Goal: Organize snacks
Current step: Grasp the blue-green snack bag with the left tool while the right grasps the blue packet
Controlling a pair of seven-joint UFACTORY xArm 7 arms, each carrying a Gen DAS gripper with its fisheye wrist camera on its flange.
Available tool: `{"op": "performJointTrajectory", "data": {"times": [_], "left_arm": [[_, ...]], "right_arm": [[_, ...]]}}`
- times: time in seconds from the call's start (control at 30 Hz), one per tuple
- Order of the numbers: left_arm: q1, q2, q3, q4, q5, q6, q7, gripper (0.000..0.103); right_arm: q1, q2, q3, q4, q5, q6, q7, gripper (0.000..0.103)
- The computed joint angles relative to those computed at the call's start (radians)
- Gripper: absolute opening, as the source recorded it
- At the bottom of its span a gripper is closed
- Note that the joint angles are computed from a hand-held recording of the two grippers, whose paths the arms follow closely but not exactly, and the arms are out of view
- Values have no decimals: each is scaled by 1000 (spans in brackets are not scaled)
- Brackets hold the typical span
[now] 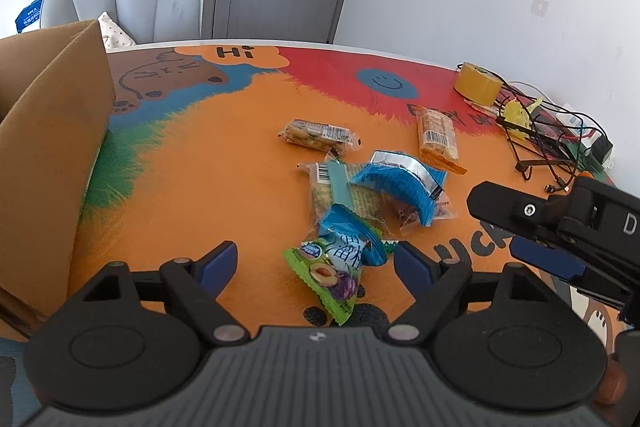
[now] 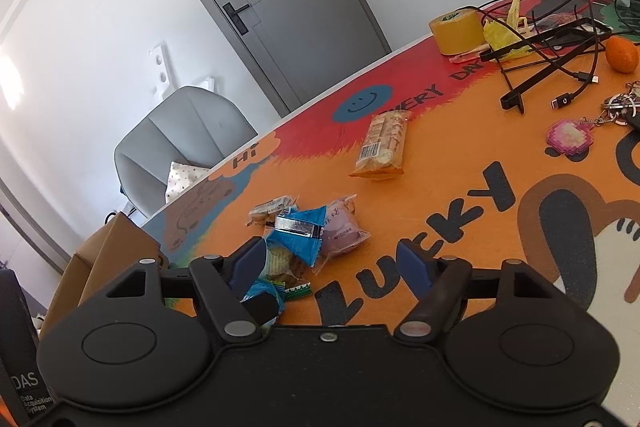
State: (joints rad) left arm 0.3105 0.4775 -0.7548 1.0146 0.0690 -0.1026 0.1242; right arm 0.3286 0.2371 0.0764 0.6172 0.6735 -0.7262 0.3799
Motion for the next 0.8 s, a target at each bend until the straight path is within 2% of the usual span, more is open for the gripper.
{"op": "performJointTrajectory", "data": {"times": [0.03,0.1,0.17,0.23,0.3,0.43,0.7,0.8], "left_arm": [[0,5,-1,4,1,6,1,74],[-22,6,22,6,-4,-8,10,52],[36,31,-35,13,12,9,18,34],[79,43,-76,17,7,26,27,33],[108,43,-100,12,3,15,42,27],[194,52,-176,1,17,-2,47,27],[243,51,-188,10,66,-20,-17,27],[267,57,-200,13,81,-23,-33,27]], "right_arm": [[-5,4,0,1,-11,2,8,73],[-10,11,-1,7,-28,7,18,73],[-14,20,-3,17,-42,14,26,73],[-16,27,-5,27,-56,23,31,72],[-13,36,-8,42,-60,31,30,72],[-7,49,-16,67,-60,42,24,71],[-6,81,-31,147,-59,102,25,71],[17,91,-57,184,1,141,-11,71]]}}
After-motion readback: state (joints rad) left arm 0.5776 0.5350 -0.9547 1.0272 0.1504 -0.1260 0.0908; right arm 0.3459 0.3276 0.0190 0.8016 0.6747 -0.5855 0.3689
